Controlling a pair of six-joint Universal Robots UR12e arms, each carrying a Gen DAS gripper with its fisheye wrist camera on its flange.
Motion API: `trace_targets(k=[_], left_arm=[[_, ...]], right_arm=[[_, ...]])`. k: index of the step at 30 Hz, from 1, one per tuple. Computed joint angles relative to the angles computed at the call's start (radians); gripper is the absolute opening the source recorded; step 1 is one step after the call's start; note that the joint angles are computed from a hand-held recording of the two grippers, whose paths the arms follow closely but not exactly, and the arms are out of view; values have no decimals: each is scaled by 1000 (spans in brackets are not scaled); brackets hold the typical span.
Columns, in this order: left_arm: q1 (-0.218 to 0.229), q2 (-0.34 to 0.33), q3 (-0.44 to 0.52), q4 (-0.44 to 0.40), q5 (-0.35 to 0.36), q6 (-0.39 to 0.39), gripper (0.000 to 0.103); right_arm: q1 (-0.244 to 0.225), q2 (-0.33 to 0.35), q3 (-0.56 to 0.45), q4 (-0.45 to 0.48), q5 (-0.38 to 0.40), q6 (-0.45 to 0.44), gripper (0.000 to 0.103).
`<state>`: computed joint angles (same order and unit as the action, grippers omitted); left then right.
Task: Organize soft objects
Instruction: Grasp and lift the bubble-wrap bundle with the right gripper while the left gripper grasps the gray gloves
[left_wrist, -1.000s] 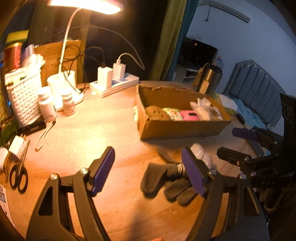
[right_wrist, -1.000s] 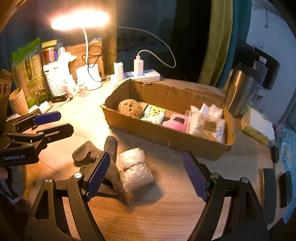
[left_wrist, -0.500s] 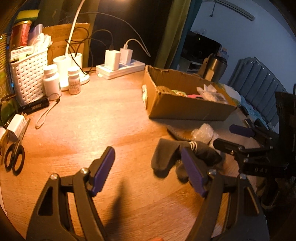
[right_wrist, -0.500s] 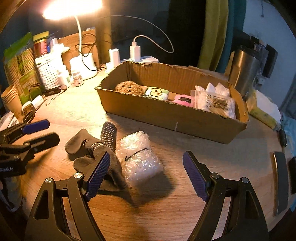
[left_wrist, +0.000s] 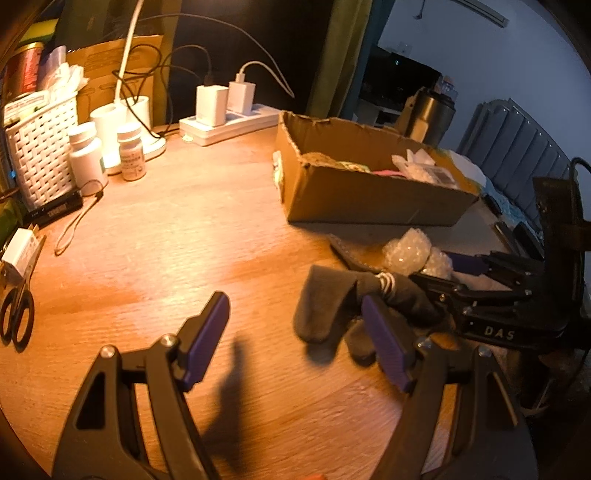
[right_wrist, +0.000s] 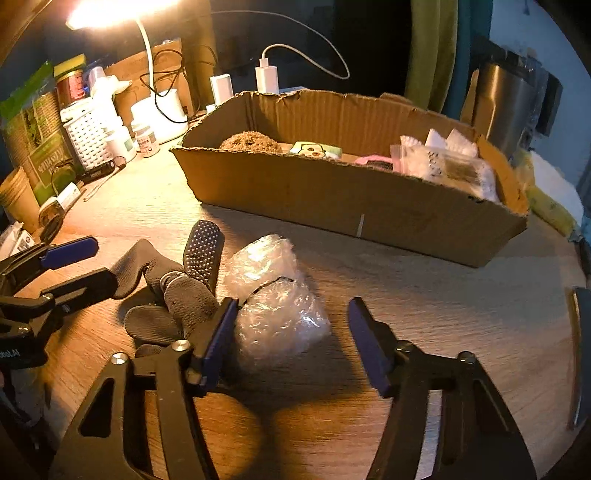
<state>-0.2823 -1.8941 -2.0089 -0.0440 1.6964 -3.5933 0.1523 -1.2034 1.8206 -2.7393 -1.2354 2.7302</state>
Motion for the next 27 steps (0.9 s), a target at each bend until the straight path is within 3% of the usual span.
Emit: trace_targets(k=[2, 20, 27], left_arm=[[-4, -4, 10, -9, 2, 7, 76], [-56, -75, 151, -144, 9, 84, 76], [-60, -101, 182, -194, 10, 72, 76]], right_arm=[[-4, 1, 0, 5, 10, -7, 49], [-83, -8, 22, -38, 85, 0, 49], [-114, -13, 36, -56, 112, 13, 49]])
